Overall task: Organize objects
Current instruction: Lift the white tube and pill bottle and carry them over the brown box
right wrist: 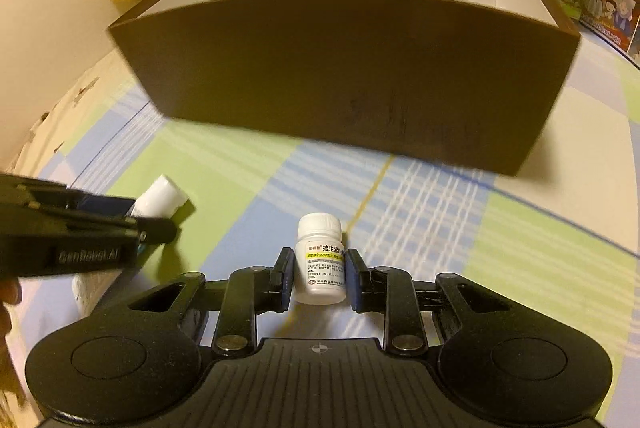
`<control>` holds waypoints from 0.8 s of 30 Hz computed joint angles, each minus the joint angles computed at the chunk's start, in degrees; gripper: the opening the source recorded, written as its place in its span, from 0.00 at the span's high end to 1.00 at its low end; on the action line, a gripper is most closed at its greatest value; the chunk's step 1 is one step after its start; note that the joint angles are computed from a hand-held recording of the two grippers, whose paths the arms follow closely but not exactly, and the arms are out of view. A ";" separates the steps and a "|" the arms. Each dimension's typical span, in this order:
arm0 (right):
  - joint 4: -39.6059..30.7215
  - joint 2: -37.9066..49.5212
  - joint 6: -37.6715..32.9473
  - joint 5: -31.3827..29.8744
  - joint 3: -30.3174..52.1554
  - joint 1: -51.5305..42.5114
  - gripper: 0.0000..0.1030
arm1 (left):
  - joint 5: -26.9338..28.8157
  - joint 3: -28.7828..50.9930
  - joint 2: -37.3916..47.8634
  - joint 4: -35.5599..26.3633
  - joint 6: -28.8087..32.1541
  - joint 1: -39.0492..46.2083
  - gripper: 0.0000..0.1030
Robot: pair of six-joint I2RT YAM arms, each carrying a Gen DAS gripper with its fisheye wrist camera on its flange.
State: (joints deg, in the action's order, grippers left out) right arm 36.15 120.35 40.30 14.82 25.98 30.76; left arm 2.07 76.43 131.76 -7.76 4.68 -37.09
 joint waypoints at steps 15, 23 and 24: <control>3.43 -3.96 11.19 7.81 -11.04 18.03 0.77 | -3.01 -20.44 -10.53 10.08 -4.28 -4.12 0.63; 7.12 -1.52 8.71 9.19 -11.80 19.30 0.77 | -4.71 -26.34 -12.42 16.33 -1.64 -5.27 0.57; 7.57 -1.35 8.50 9.33 -11.98 19.49 0.77 | -4.86 -27.02 -12.57 17.25 -1.56 -5.36 0.57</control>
State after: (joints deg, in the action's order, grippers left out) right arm 43.73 119.00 48.80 24.15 13.99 50.25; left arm -2.79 49.41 119.19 9.49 3.12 -42.44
